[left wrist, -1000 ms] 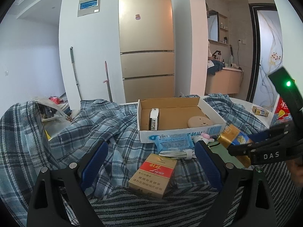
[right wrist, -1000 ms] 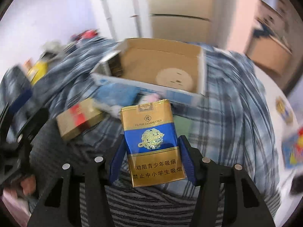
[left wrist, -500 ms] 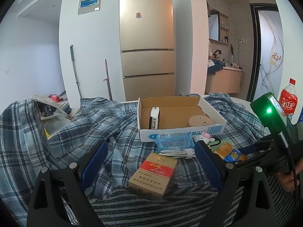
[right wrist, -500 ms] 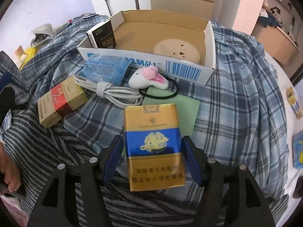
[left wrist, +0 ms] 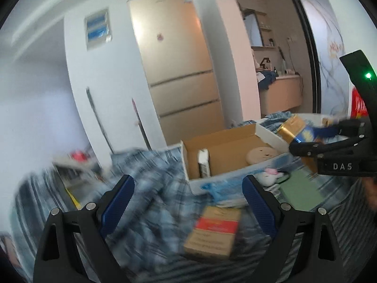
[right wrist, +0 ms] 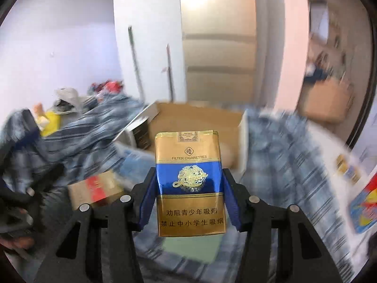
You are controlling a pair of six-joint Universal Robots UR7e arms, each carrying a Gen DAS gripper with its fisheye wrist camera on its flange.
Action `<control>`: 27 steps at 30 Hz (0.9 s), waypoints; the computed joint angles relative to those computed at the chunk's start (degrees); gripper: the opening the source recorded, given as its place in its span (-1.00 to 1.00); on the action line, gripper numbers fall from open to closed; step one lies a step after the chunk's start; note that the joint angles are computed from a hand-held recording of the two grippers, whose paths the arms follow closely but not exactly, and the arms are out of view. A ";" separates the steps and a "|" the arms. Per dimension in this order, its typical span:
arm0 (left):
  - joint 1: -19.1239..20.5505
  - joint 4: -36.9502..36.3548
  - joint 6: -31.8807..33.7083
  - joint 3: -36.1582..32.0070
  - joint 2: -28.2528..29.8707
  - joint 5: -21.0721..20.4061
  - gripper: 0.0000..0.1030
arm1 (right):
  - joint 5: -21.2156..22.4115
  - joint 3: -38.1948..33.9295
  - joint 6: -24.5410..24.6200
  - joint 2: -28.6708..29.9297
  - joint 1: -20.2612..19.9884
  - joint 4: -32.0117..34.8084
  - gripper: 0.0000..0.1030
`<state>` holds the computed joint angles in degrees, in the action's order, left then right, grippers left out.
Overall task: Organize soft objects
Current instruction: 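Lift the blue-gold pack with the right tool while the left tool grasps the red Liqun pack, then carry the blue-gold and red Liqun packs over the cardboard box with both tools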
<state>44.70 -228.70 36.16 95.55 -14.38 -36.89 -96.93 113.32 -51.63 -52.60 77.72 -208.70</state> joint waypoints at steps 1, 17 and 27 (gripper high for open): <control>0.52 1.79 -1.13 0.68 -0.88 -1.30 0.84 | -1.00 -0.11 -2.96 1.61 0.29 -3.89 0.01; 7.62 44.53 -25.30 0.16 -8.83 -13.88 0.53 | 6.58 2.20 -5.01 -1.52 -2.65 6.15 0.01; 9.10 52.43 -30.23 -0.63 -10.32 -16.92 0.22 | 5.93 1.96 -4.81 -1.55 -2.62 6.97 0.01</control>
<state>53.80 -176.27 5.92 94.92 -24.70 -53.81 -91.00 115.28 -56.44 -54.15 75.10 -201.73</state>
